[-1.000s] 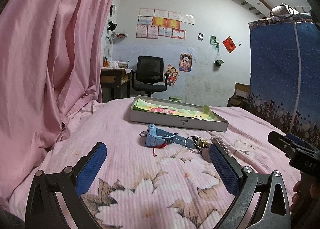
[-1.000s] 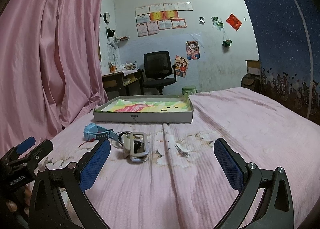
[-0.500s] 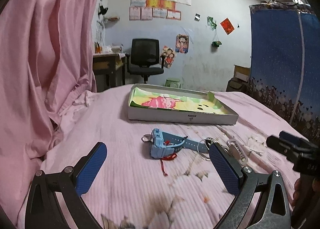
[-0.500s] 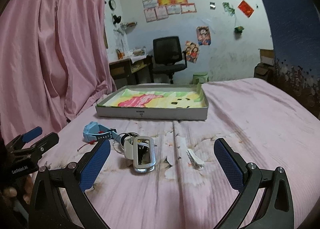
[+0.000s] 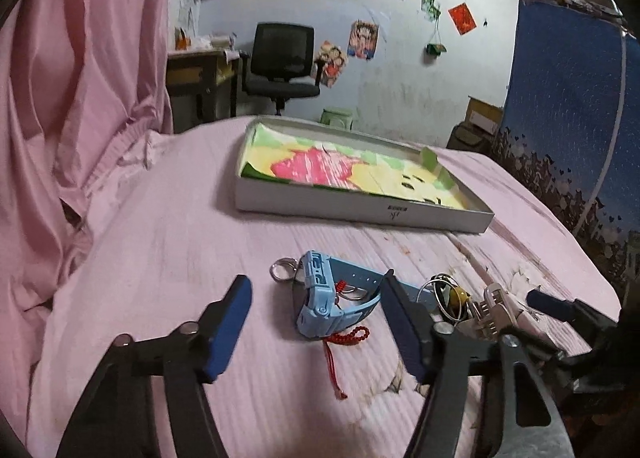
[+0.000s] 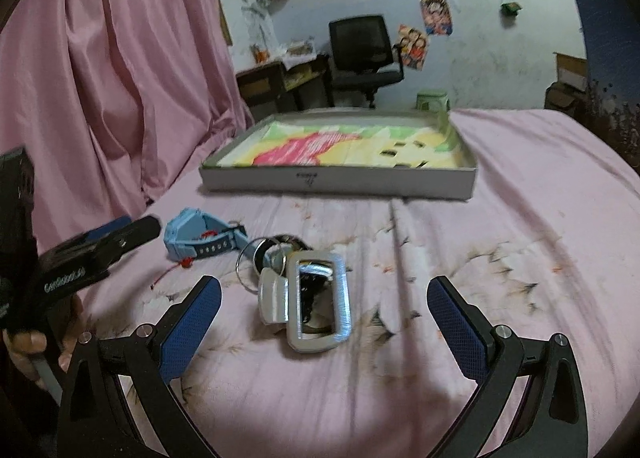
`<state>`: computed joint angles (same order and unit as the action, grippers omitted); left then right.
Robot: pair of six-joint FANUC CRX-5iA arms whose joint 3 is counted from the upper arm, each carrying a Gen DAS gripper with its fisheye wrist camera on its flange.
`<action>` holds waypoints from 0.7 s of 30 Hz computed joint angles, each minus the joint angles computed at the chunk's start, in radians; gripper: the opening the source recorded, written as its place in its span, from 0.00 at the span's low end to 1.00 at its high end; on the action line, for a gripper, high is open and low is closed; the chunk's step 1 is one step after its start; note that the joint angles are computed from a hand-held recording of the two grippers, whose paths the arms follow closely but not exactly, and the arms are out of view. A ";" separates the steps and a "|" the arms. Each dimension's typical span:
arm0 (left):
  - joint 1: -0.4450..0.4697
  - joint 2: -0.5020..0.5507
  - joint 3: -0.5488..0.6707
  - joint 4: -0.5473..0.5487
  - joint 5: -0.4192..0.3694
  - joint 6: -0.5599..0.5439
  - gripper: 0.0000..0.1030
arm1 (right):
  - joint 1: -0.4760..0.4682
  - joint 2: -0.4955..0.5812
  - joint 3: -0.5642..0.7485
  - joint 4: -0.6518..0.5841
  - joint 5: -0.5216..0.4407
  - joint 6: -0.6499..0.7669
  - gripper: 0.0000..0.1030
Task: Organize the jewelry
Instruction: 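Grasp the blue smartwatch with the left tool while the right tool grasps the silver buckle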
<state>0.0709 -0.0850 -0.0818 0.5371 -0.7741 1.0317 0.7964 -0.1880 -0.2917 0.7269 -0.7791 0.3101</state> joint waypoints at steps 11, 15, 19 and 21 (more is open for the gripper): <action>-0.014 0.063 0.067 -0.031 -0.078 0.029 0.38 | -0.027 0.078 0.113 -0.212 -0.045 0.173 0.65; -0.004 0.079 0.083 -0.017 -0.106 0.040 0.30 | -0.030 0.084 0.128 -0.243 -0.048 0.196 0.59; -0.004 0.089 0.101 -0.034 -0.121 0.071 0.25 | -0.034 0.084 0.125 -0.259 -0.041 0.208 0.54; -0.006 0.091 0.112 -0.058 -0.125 0.095 0.20 | -0.035 0.087 0.128 -0.262 -0.042 0.212 0.48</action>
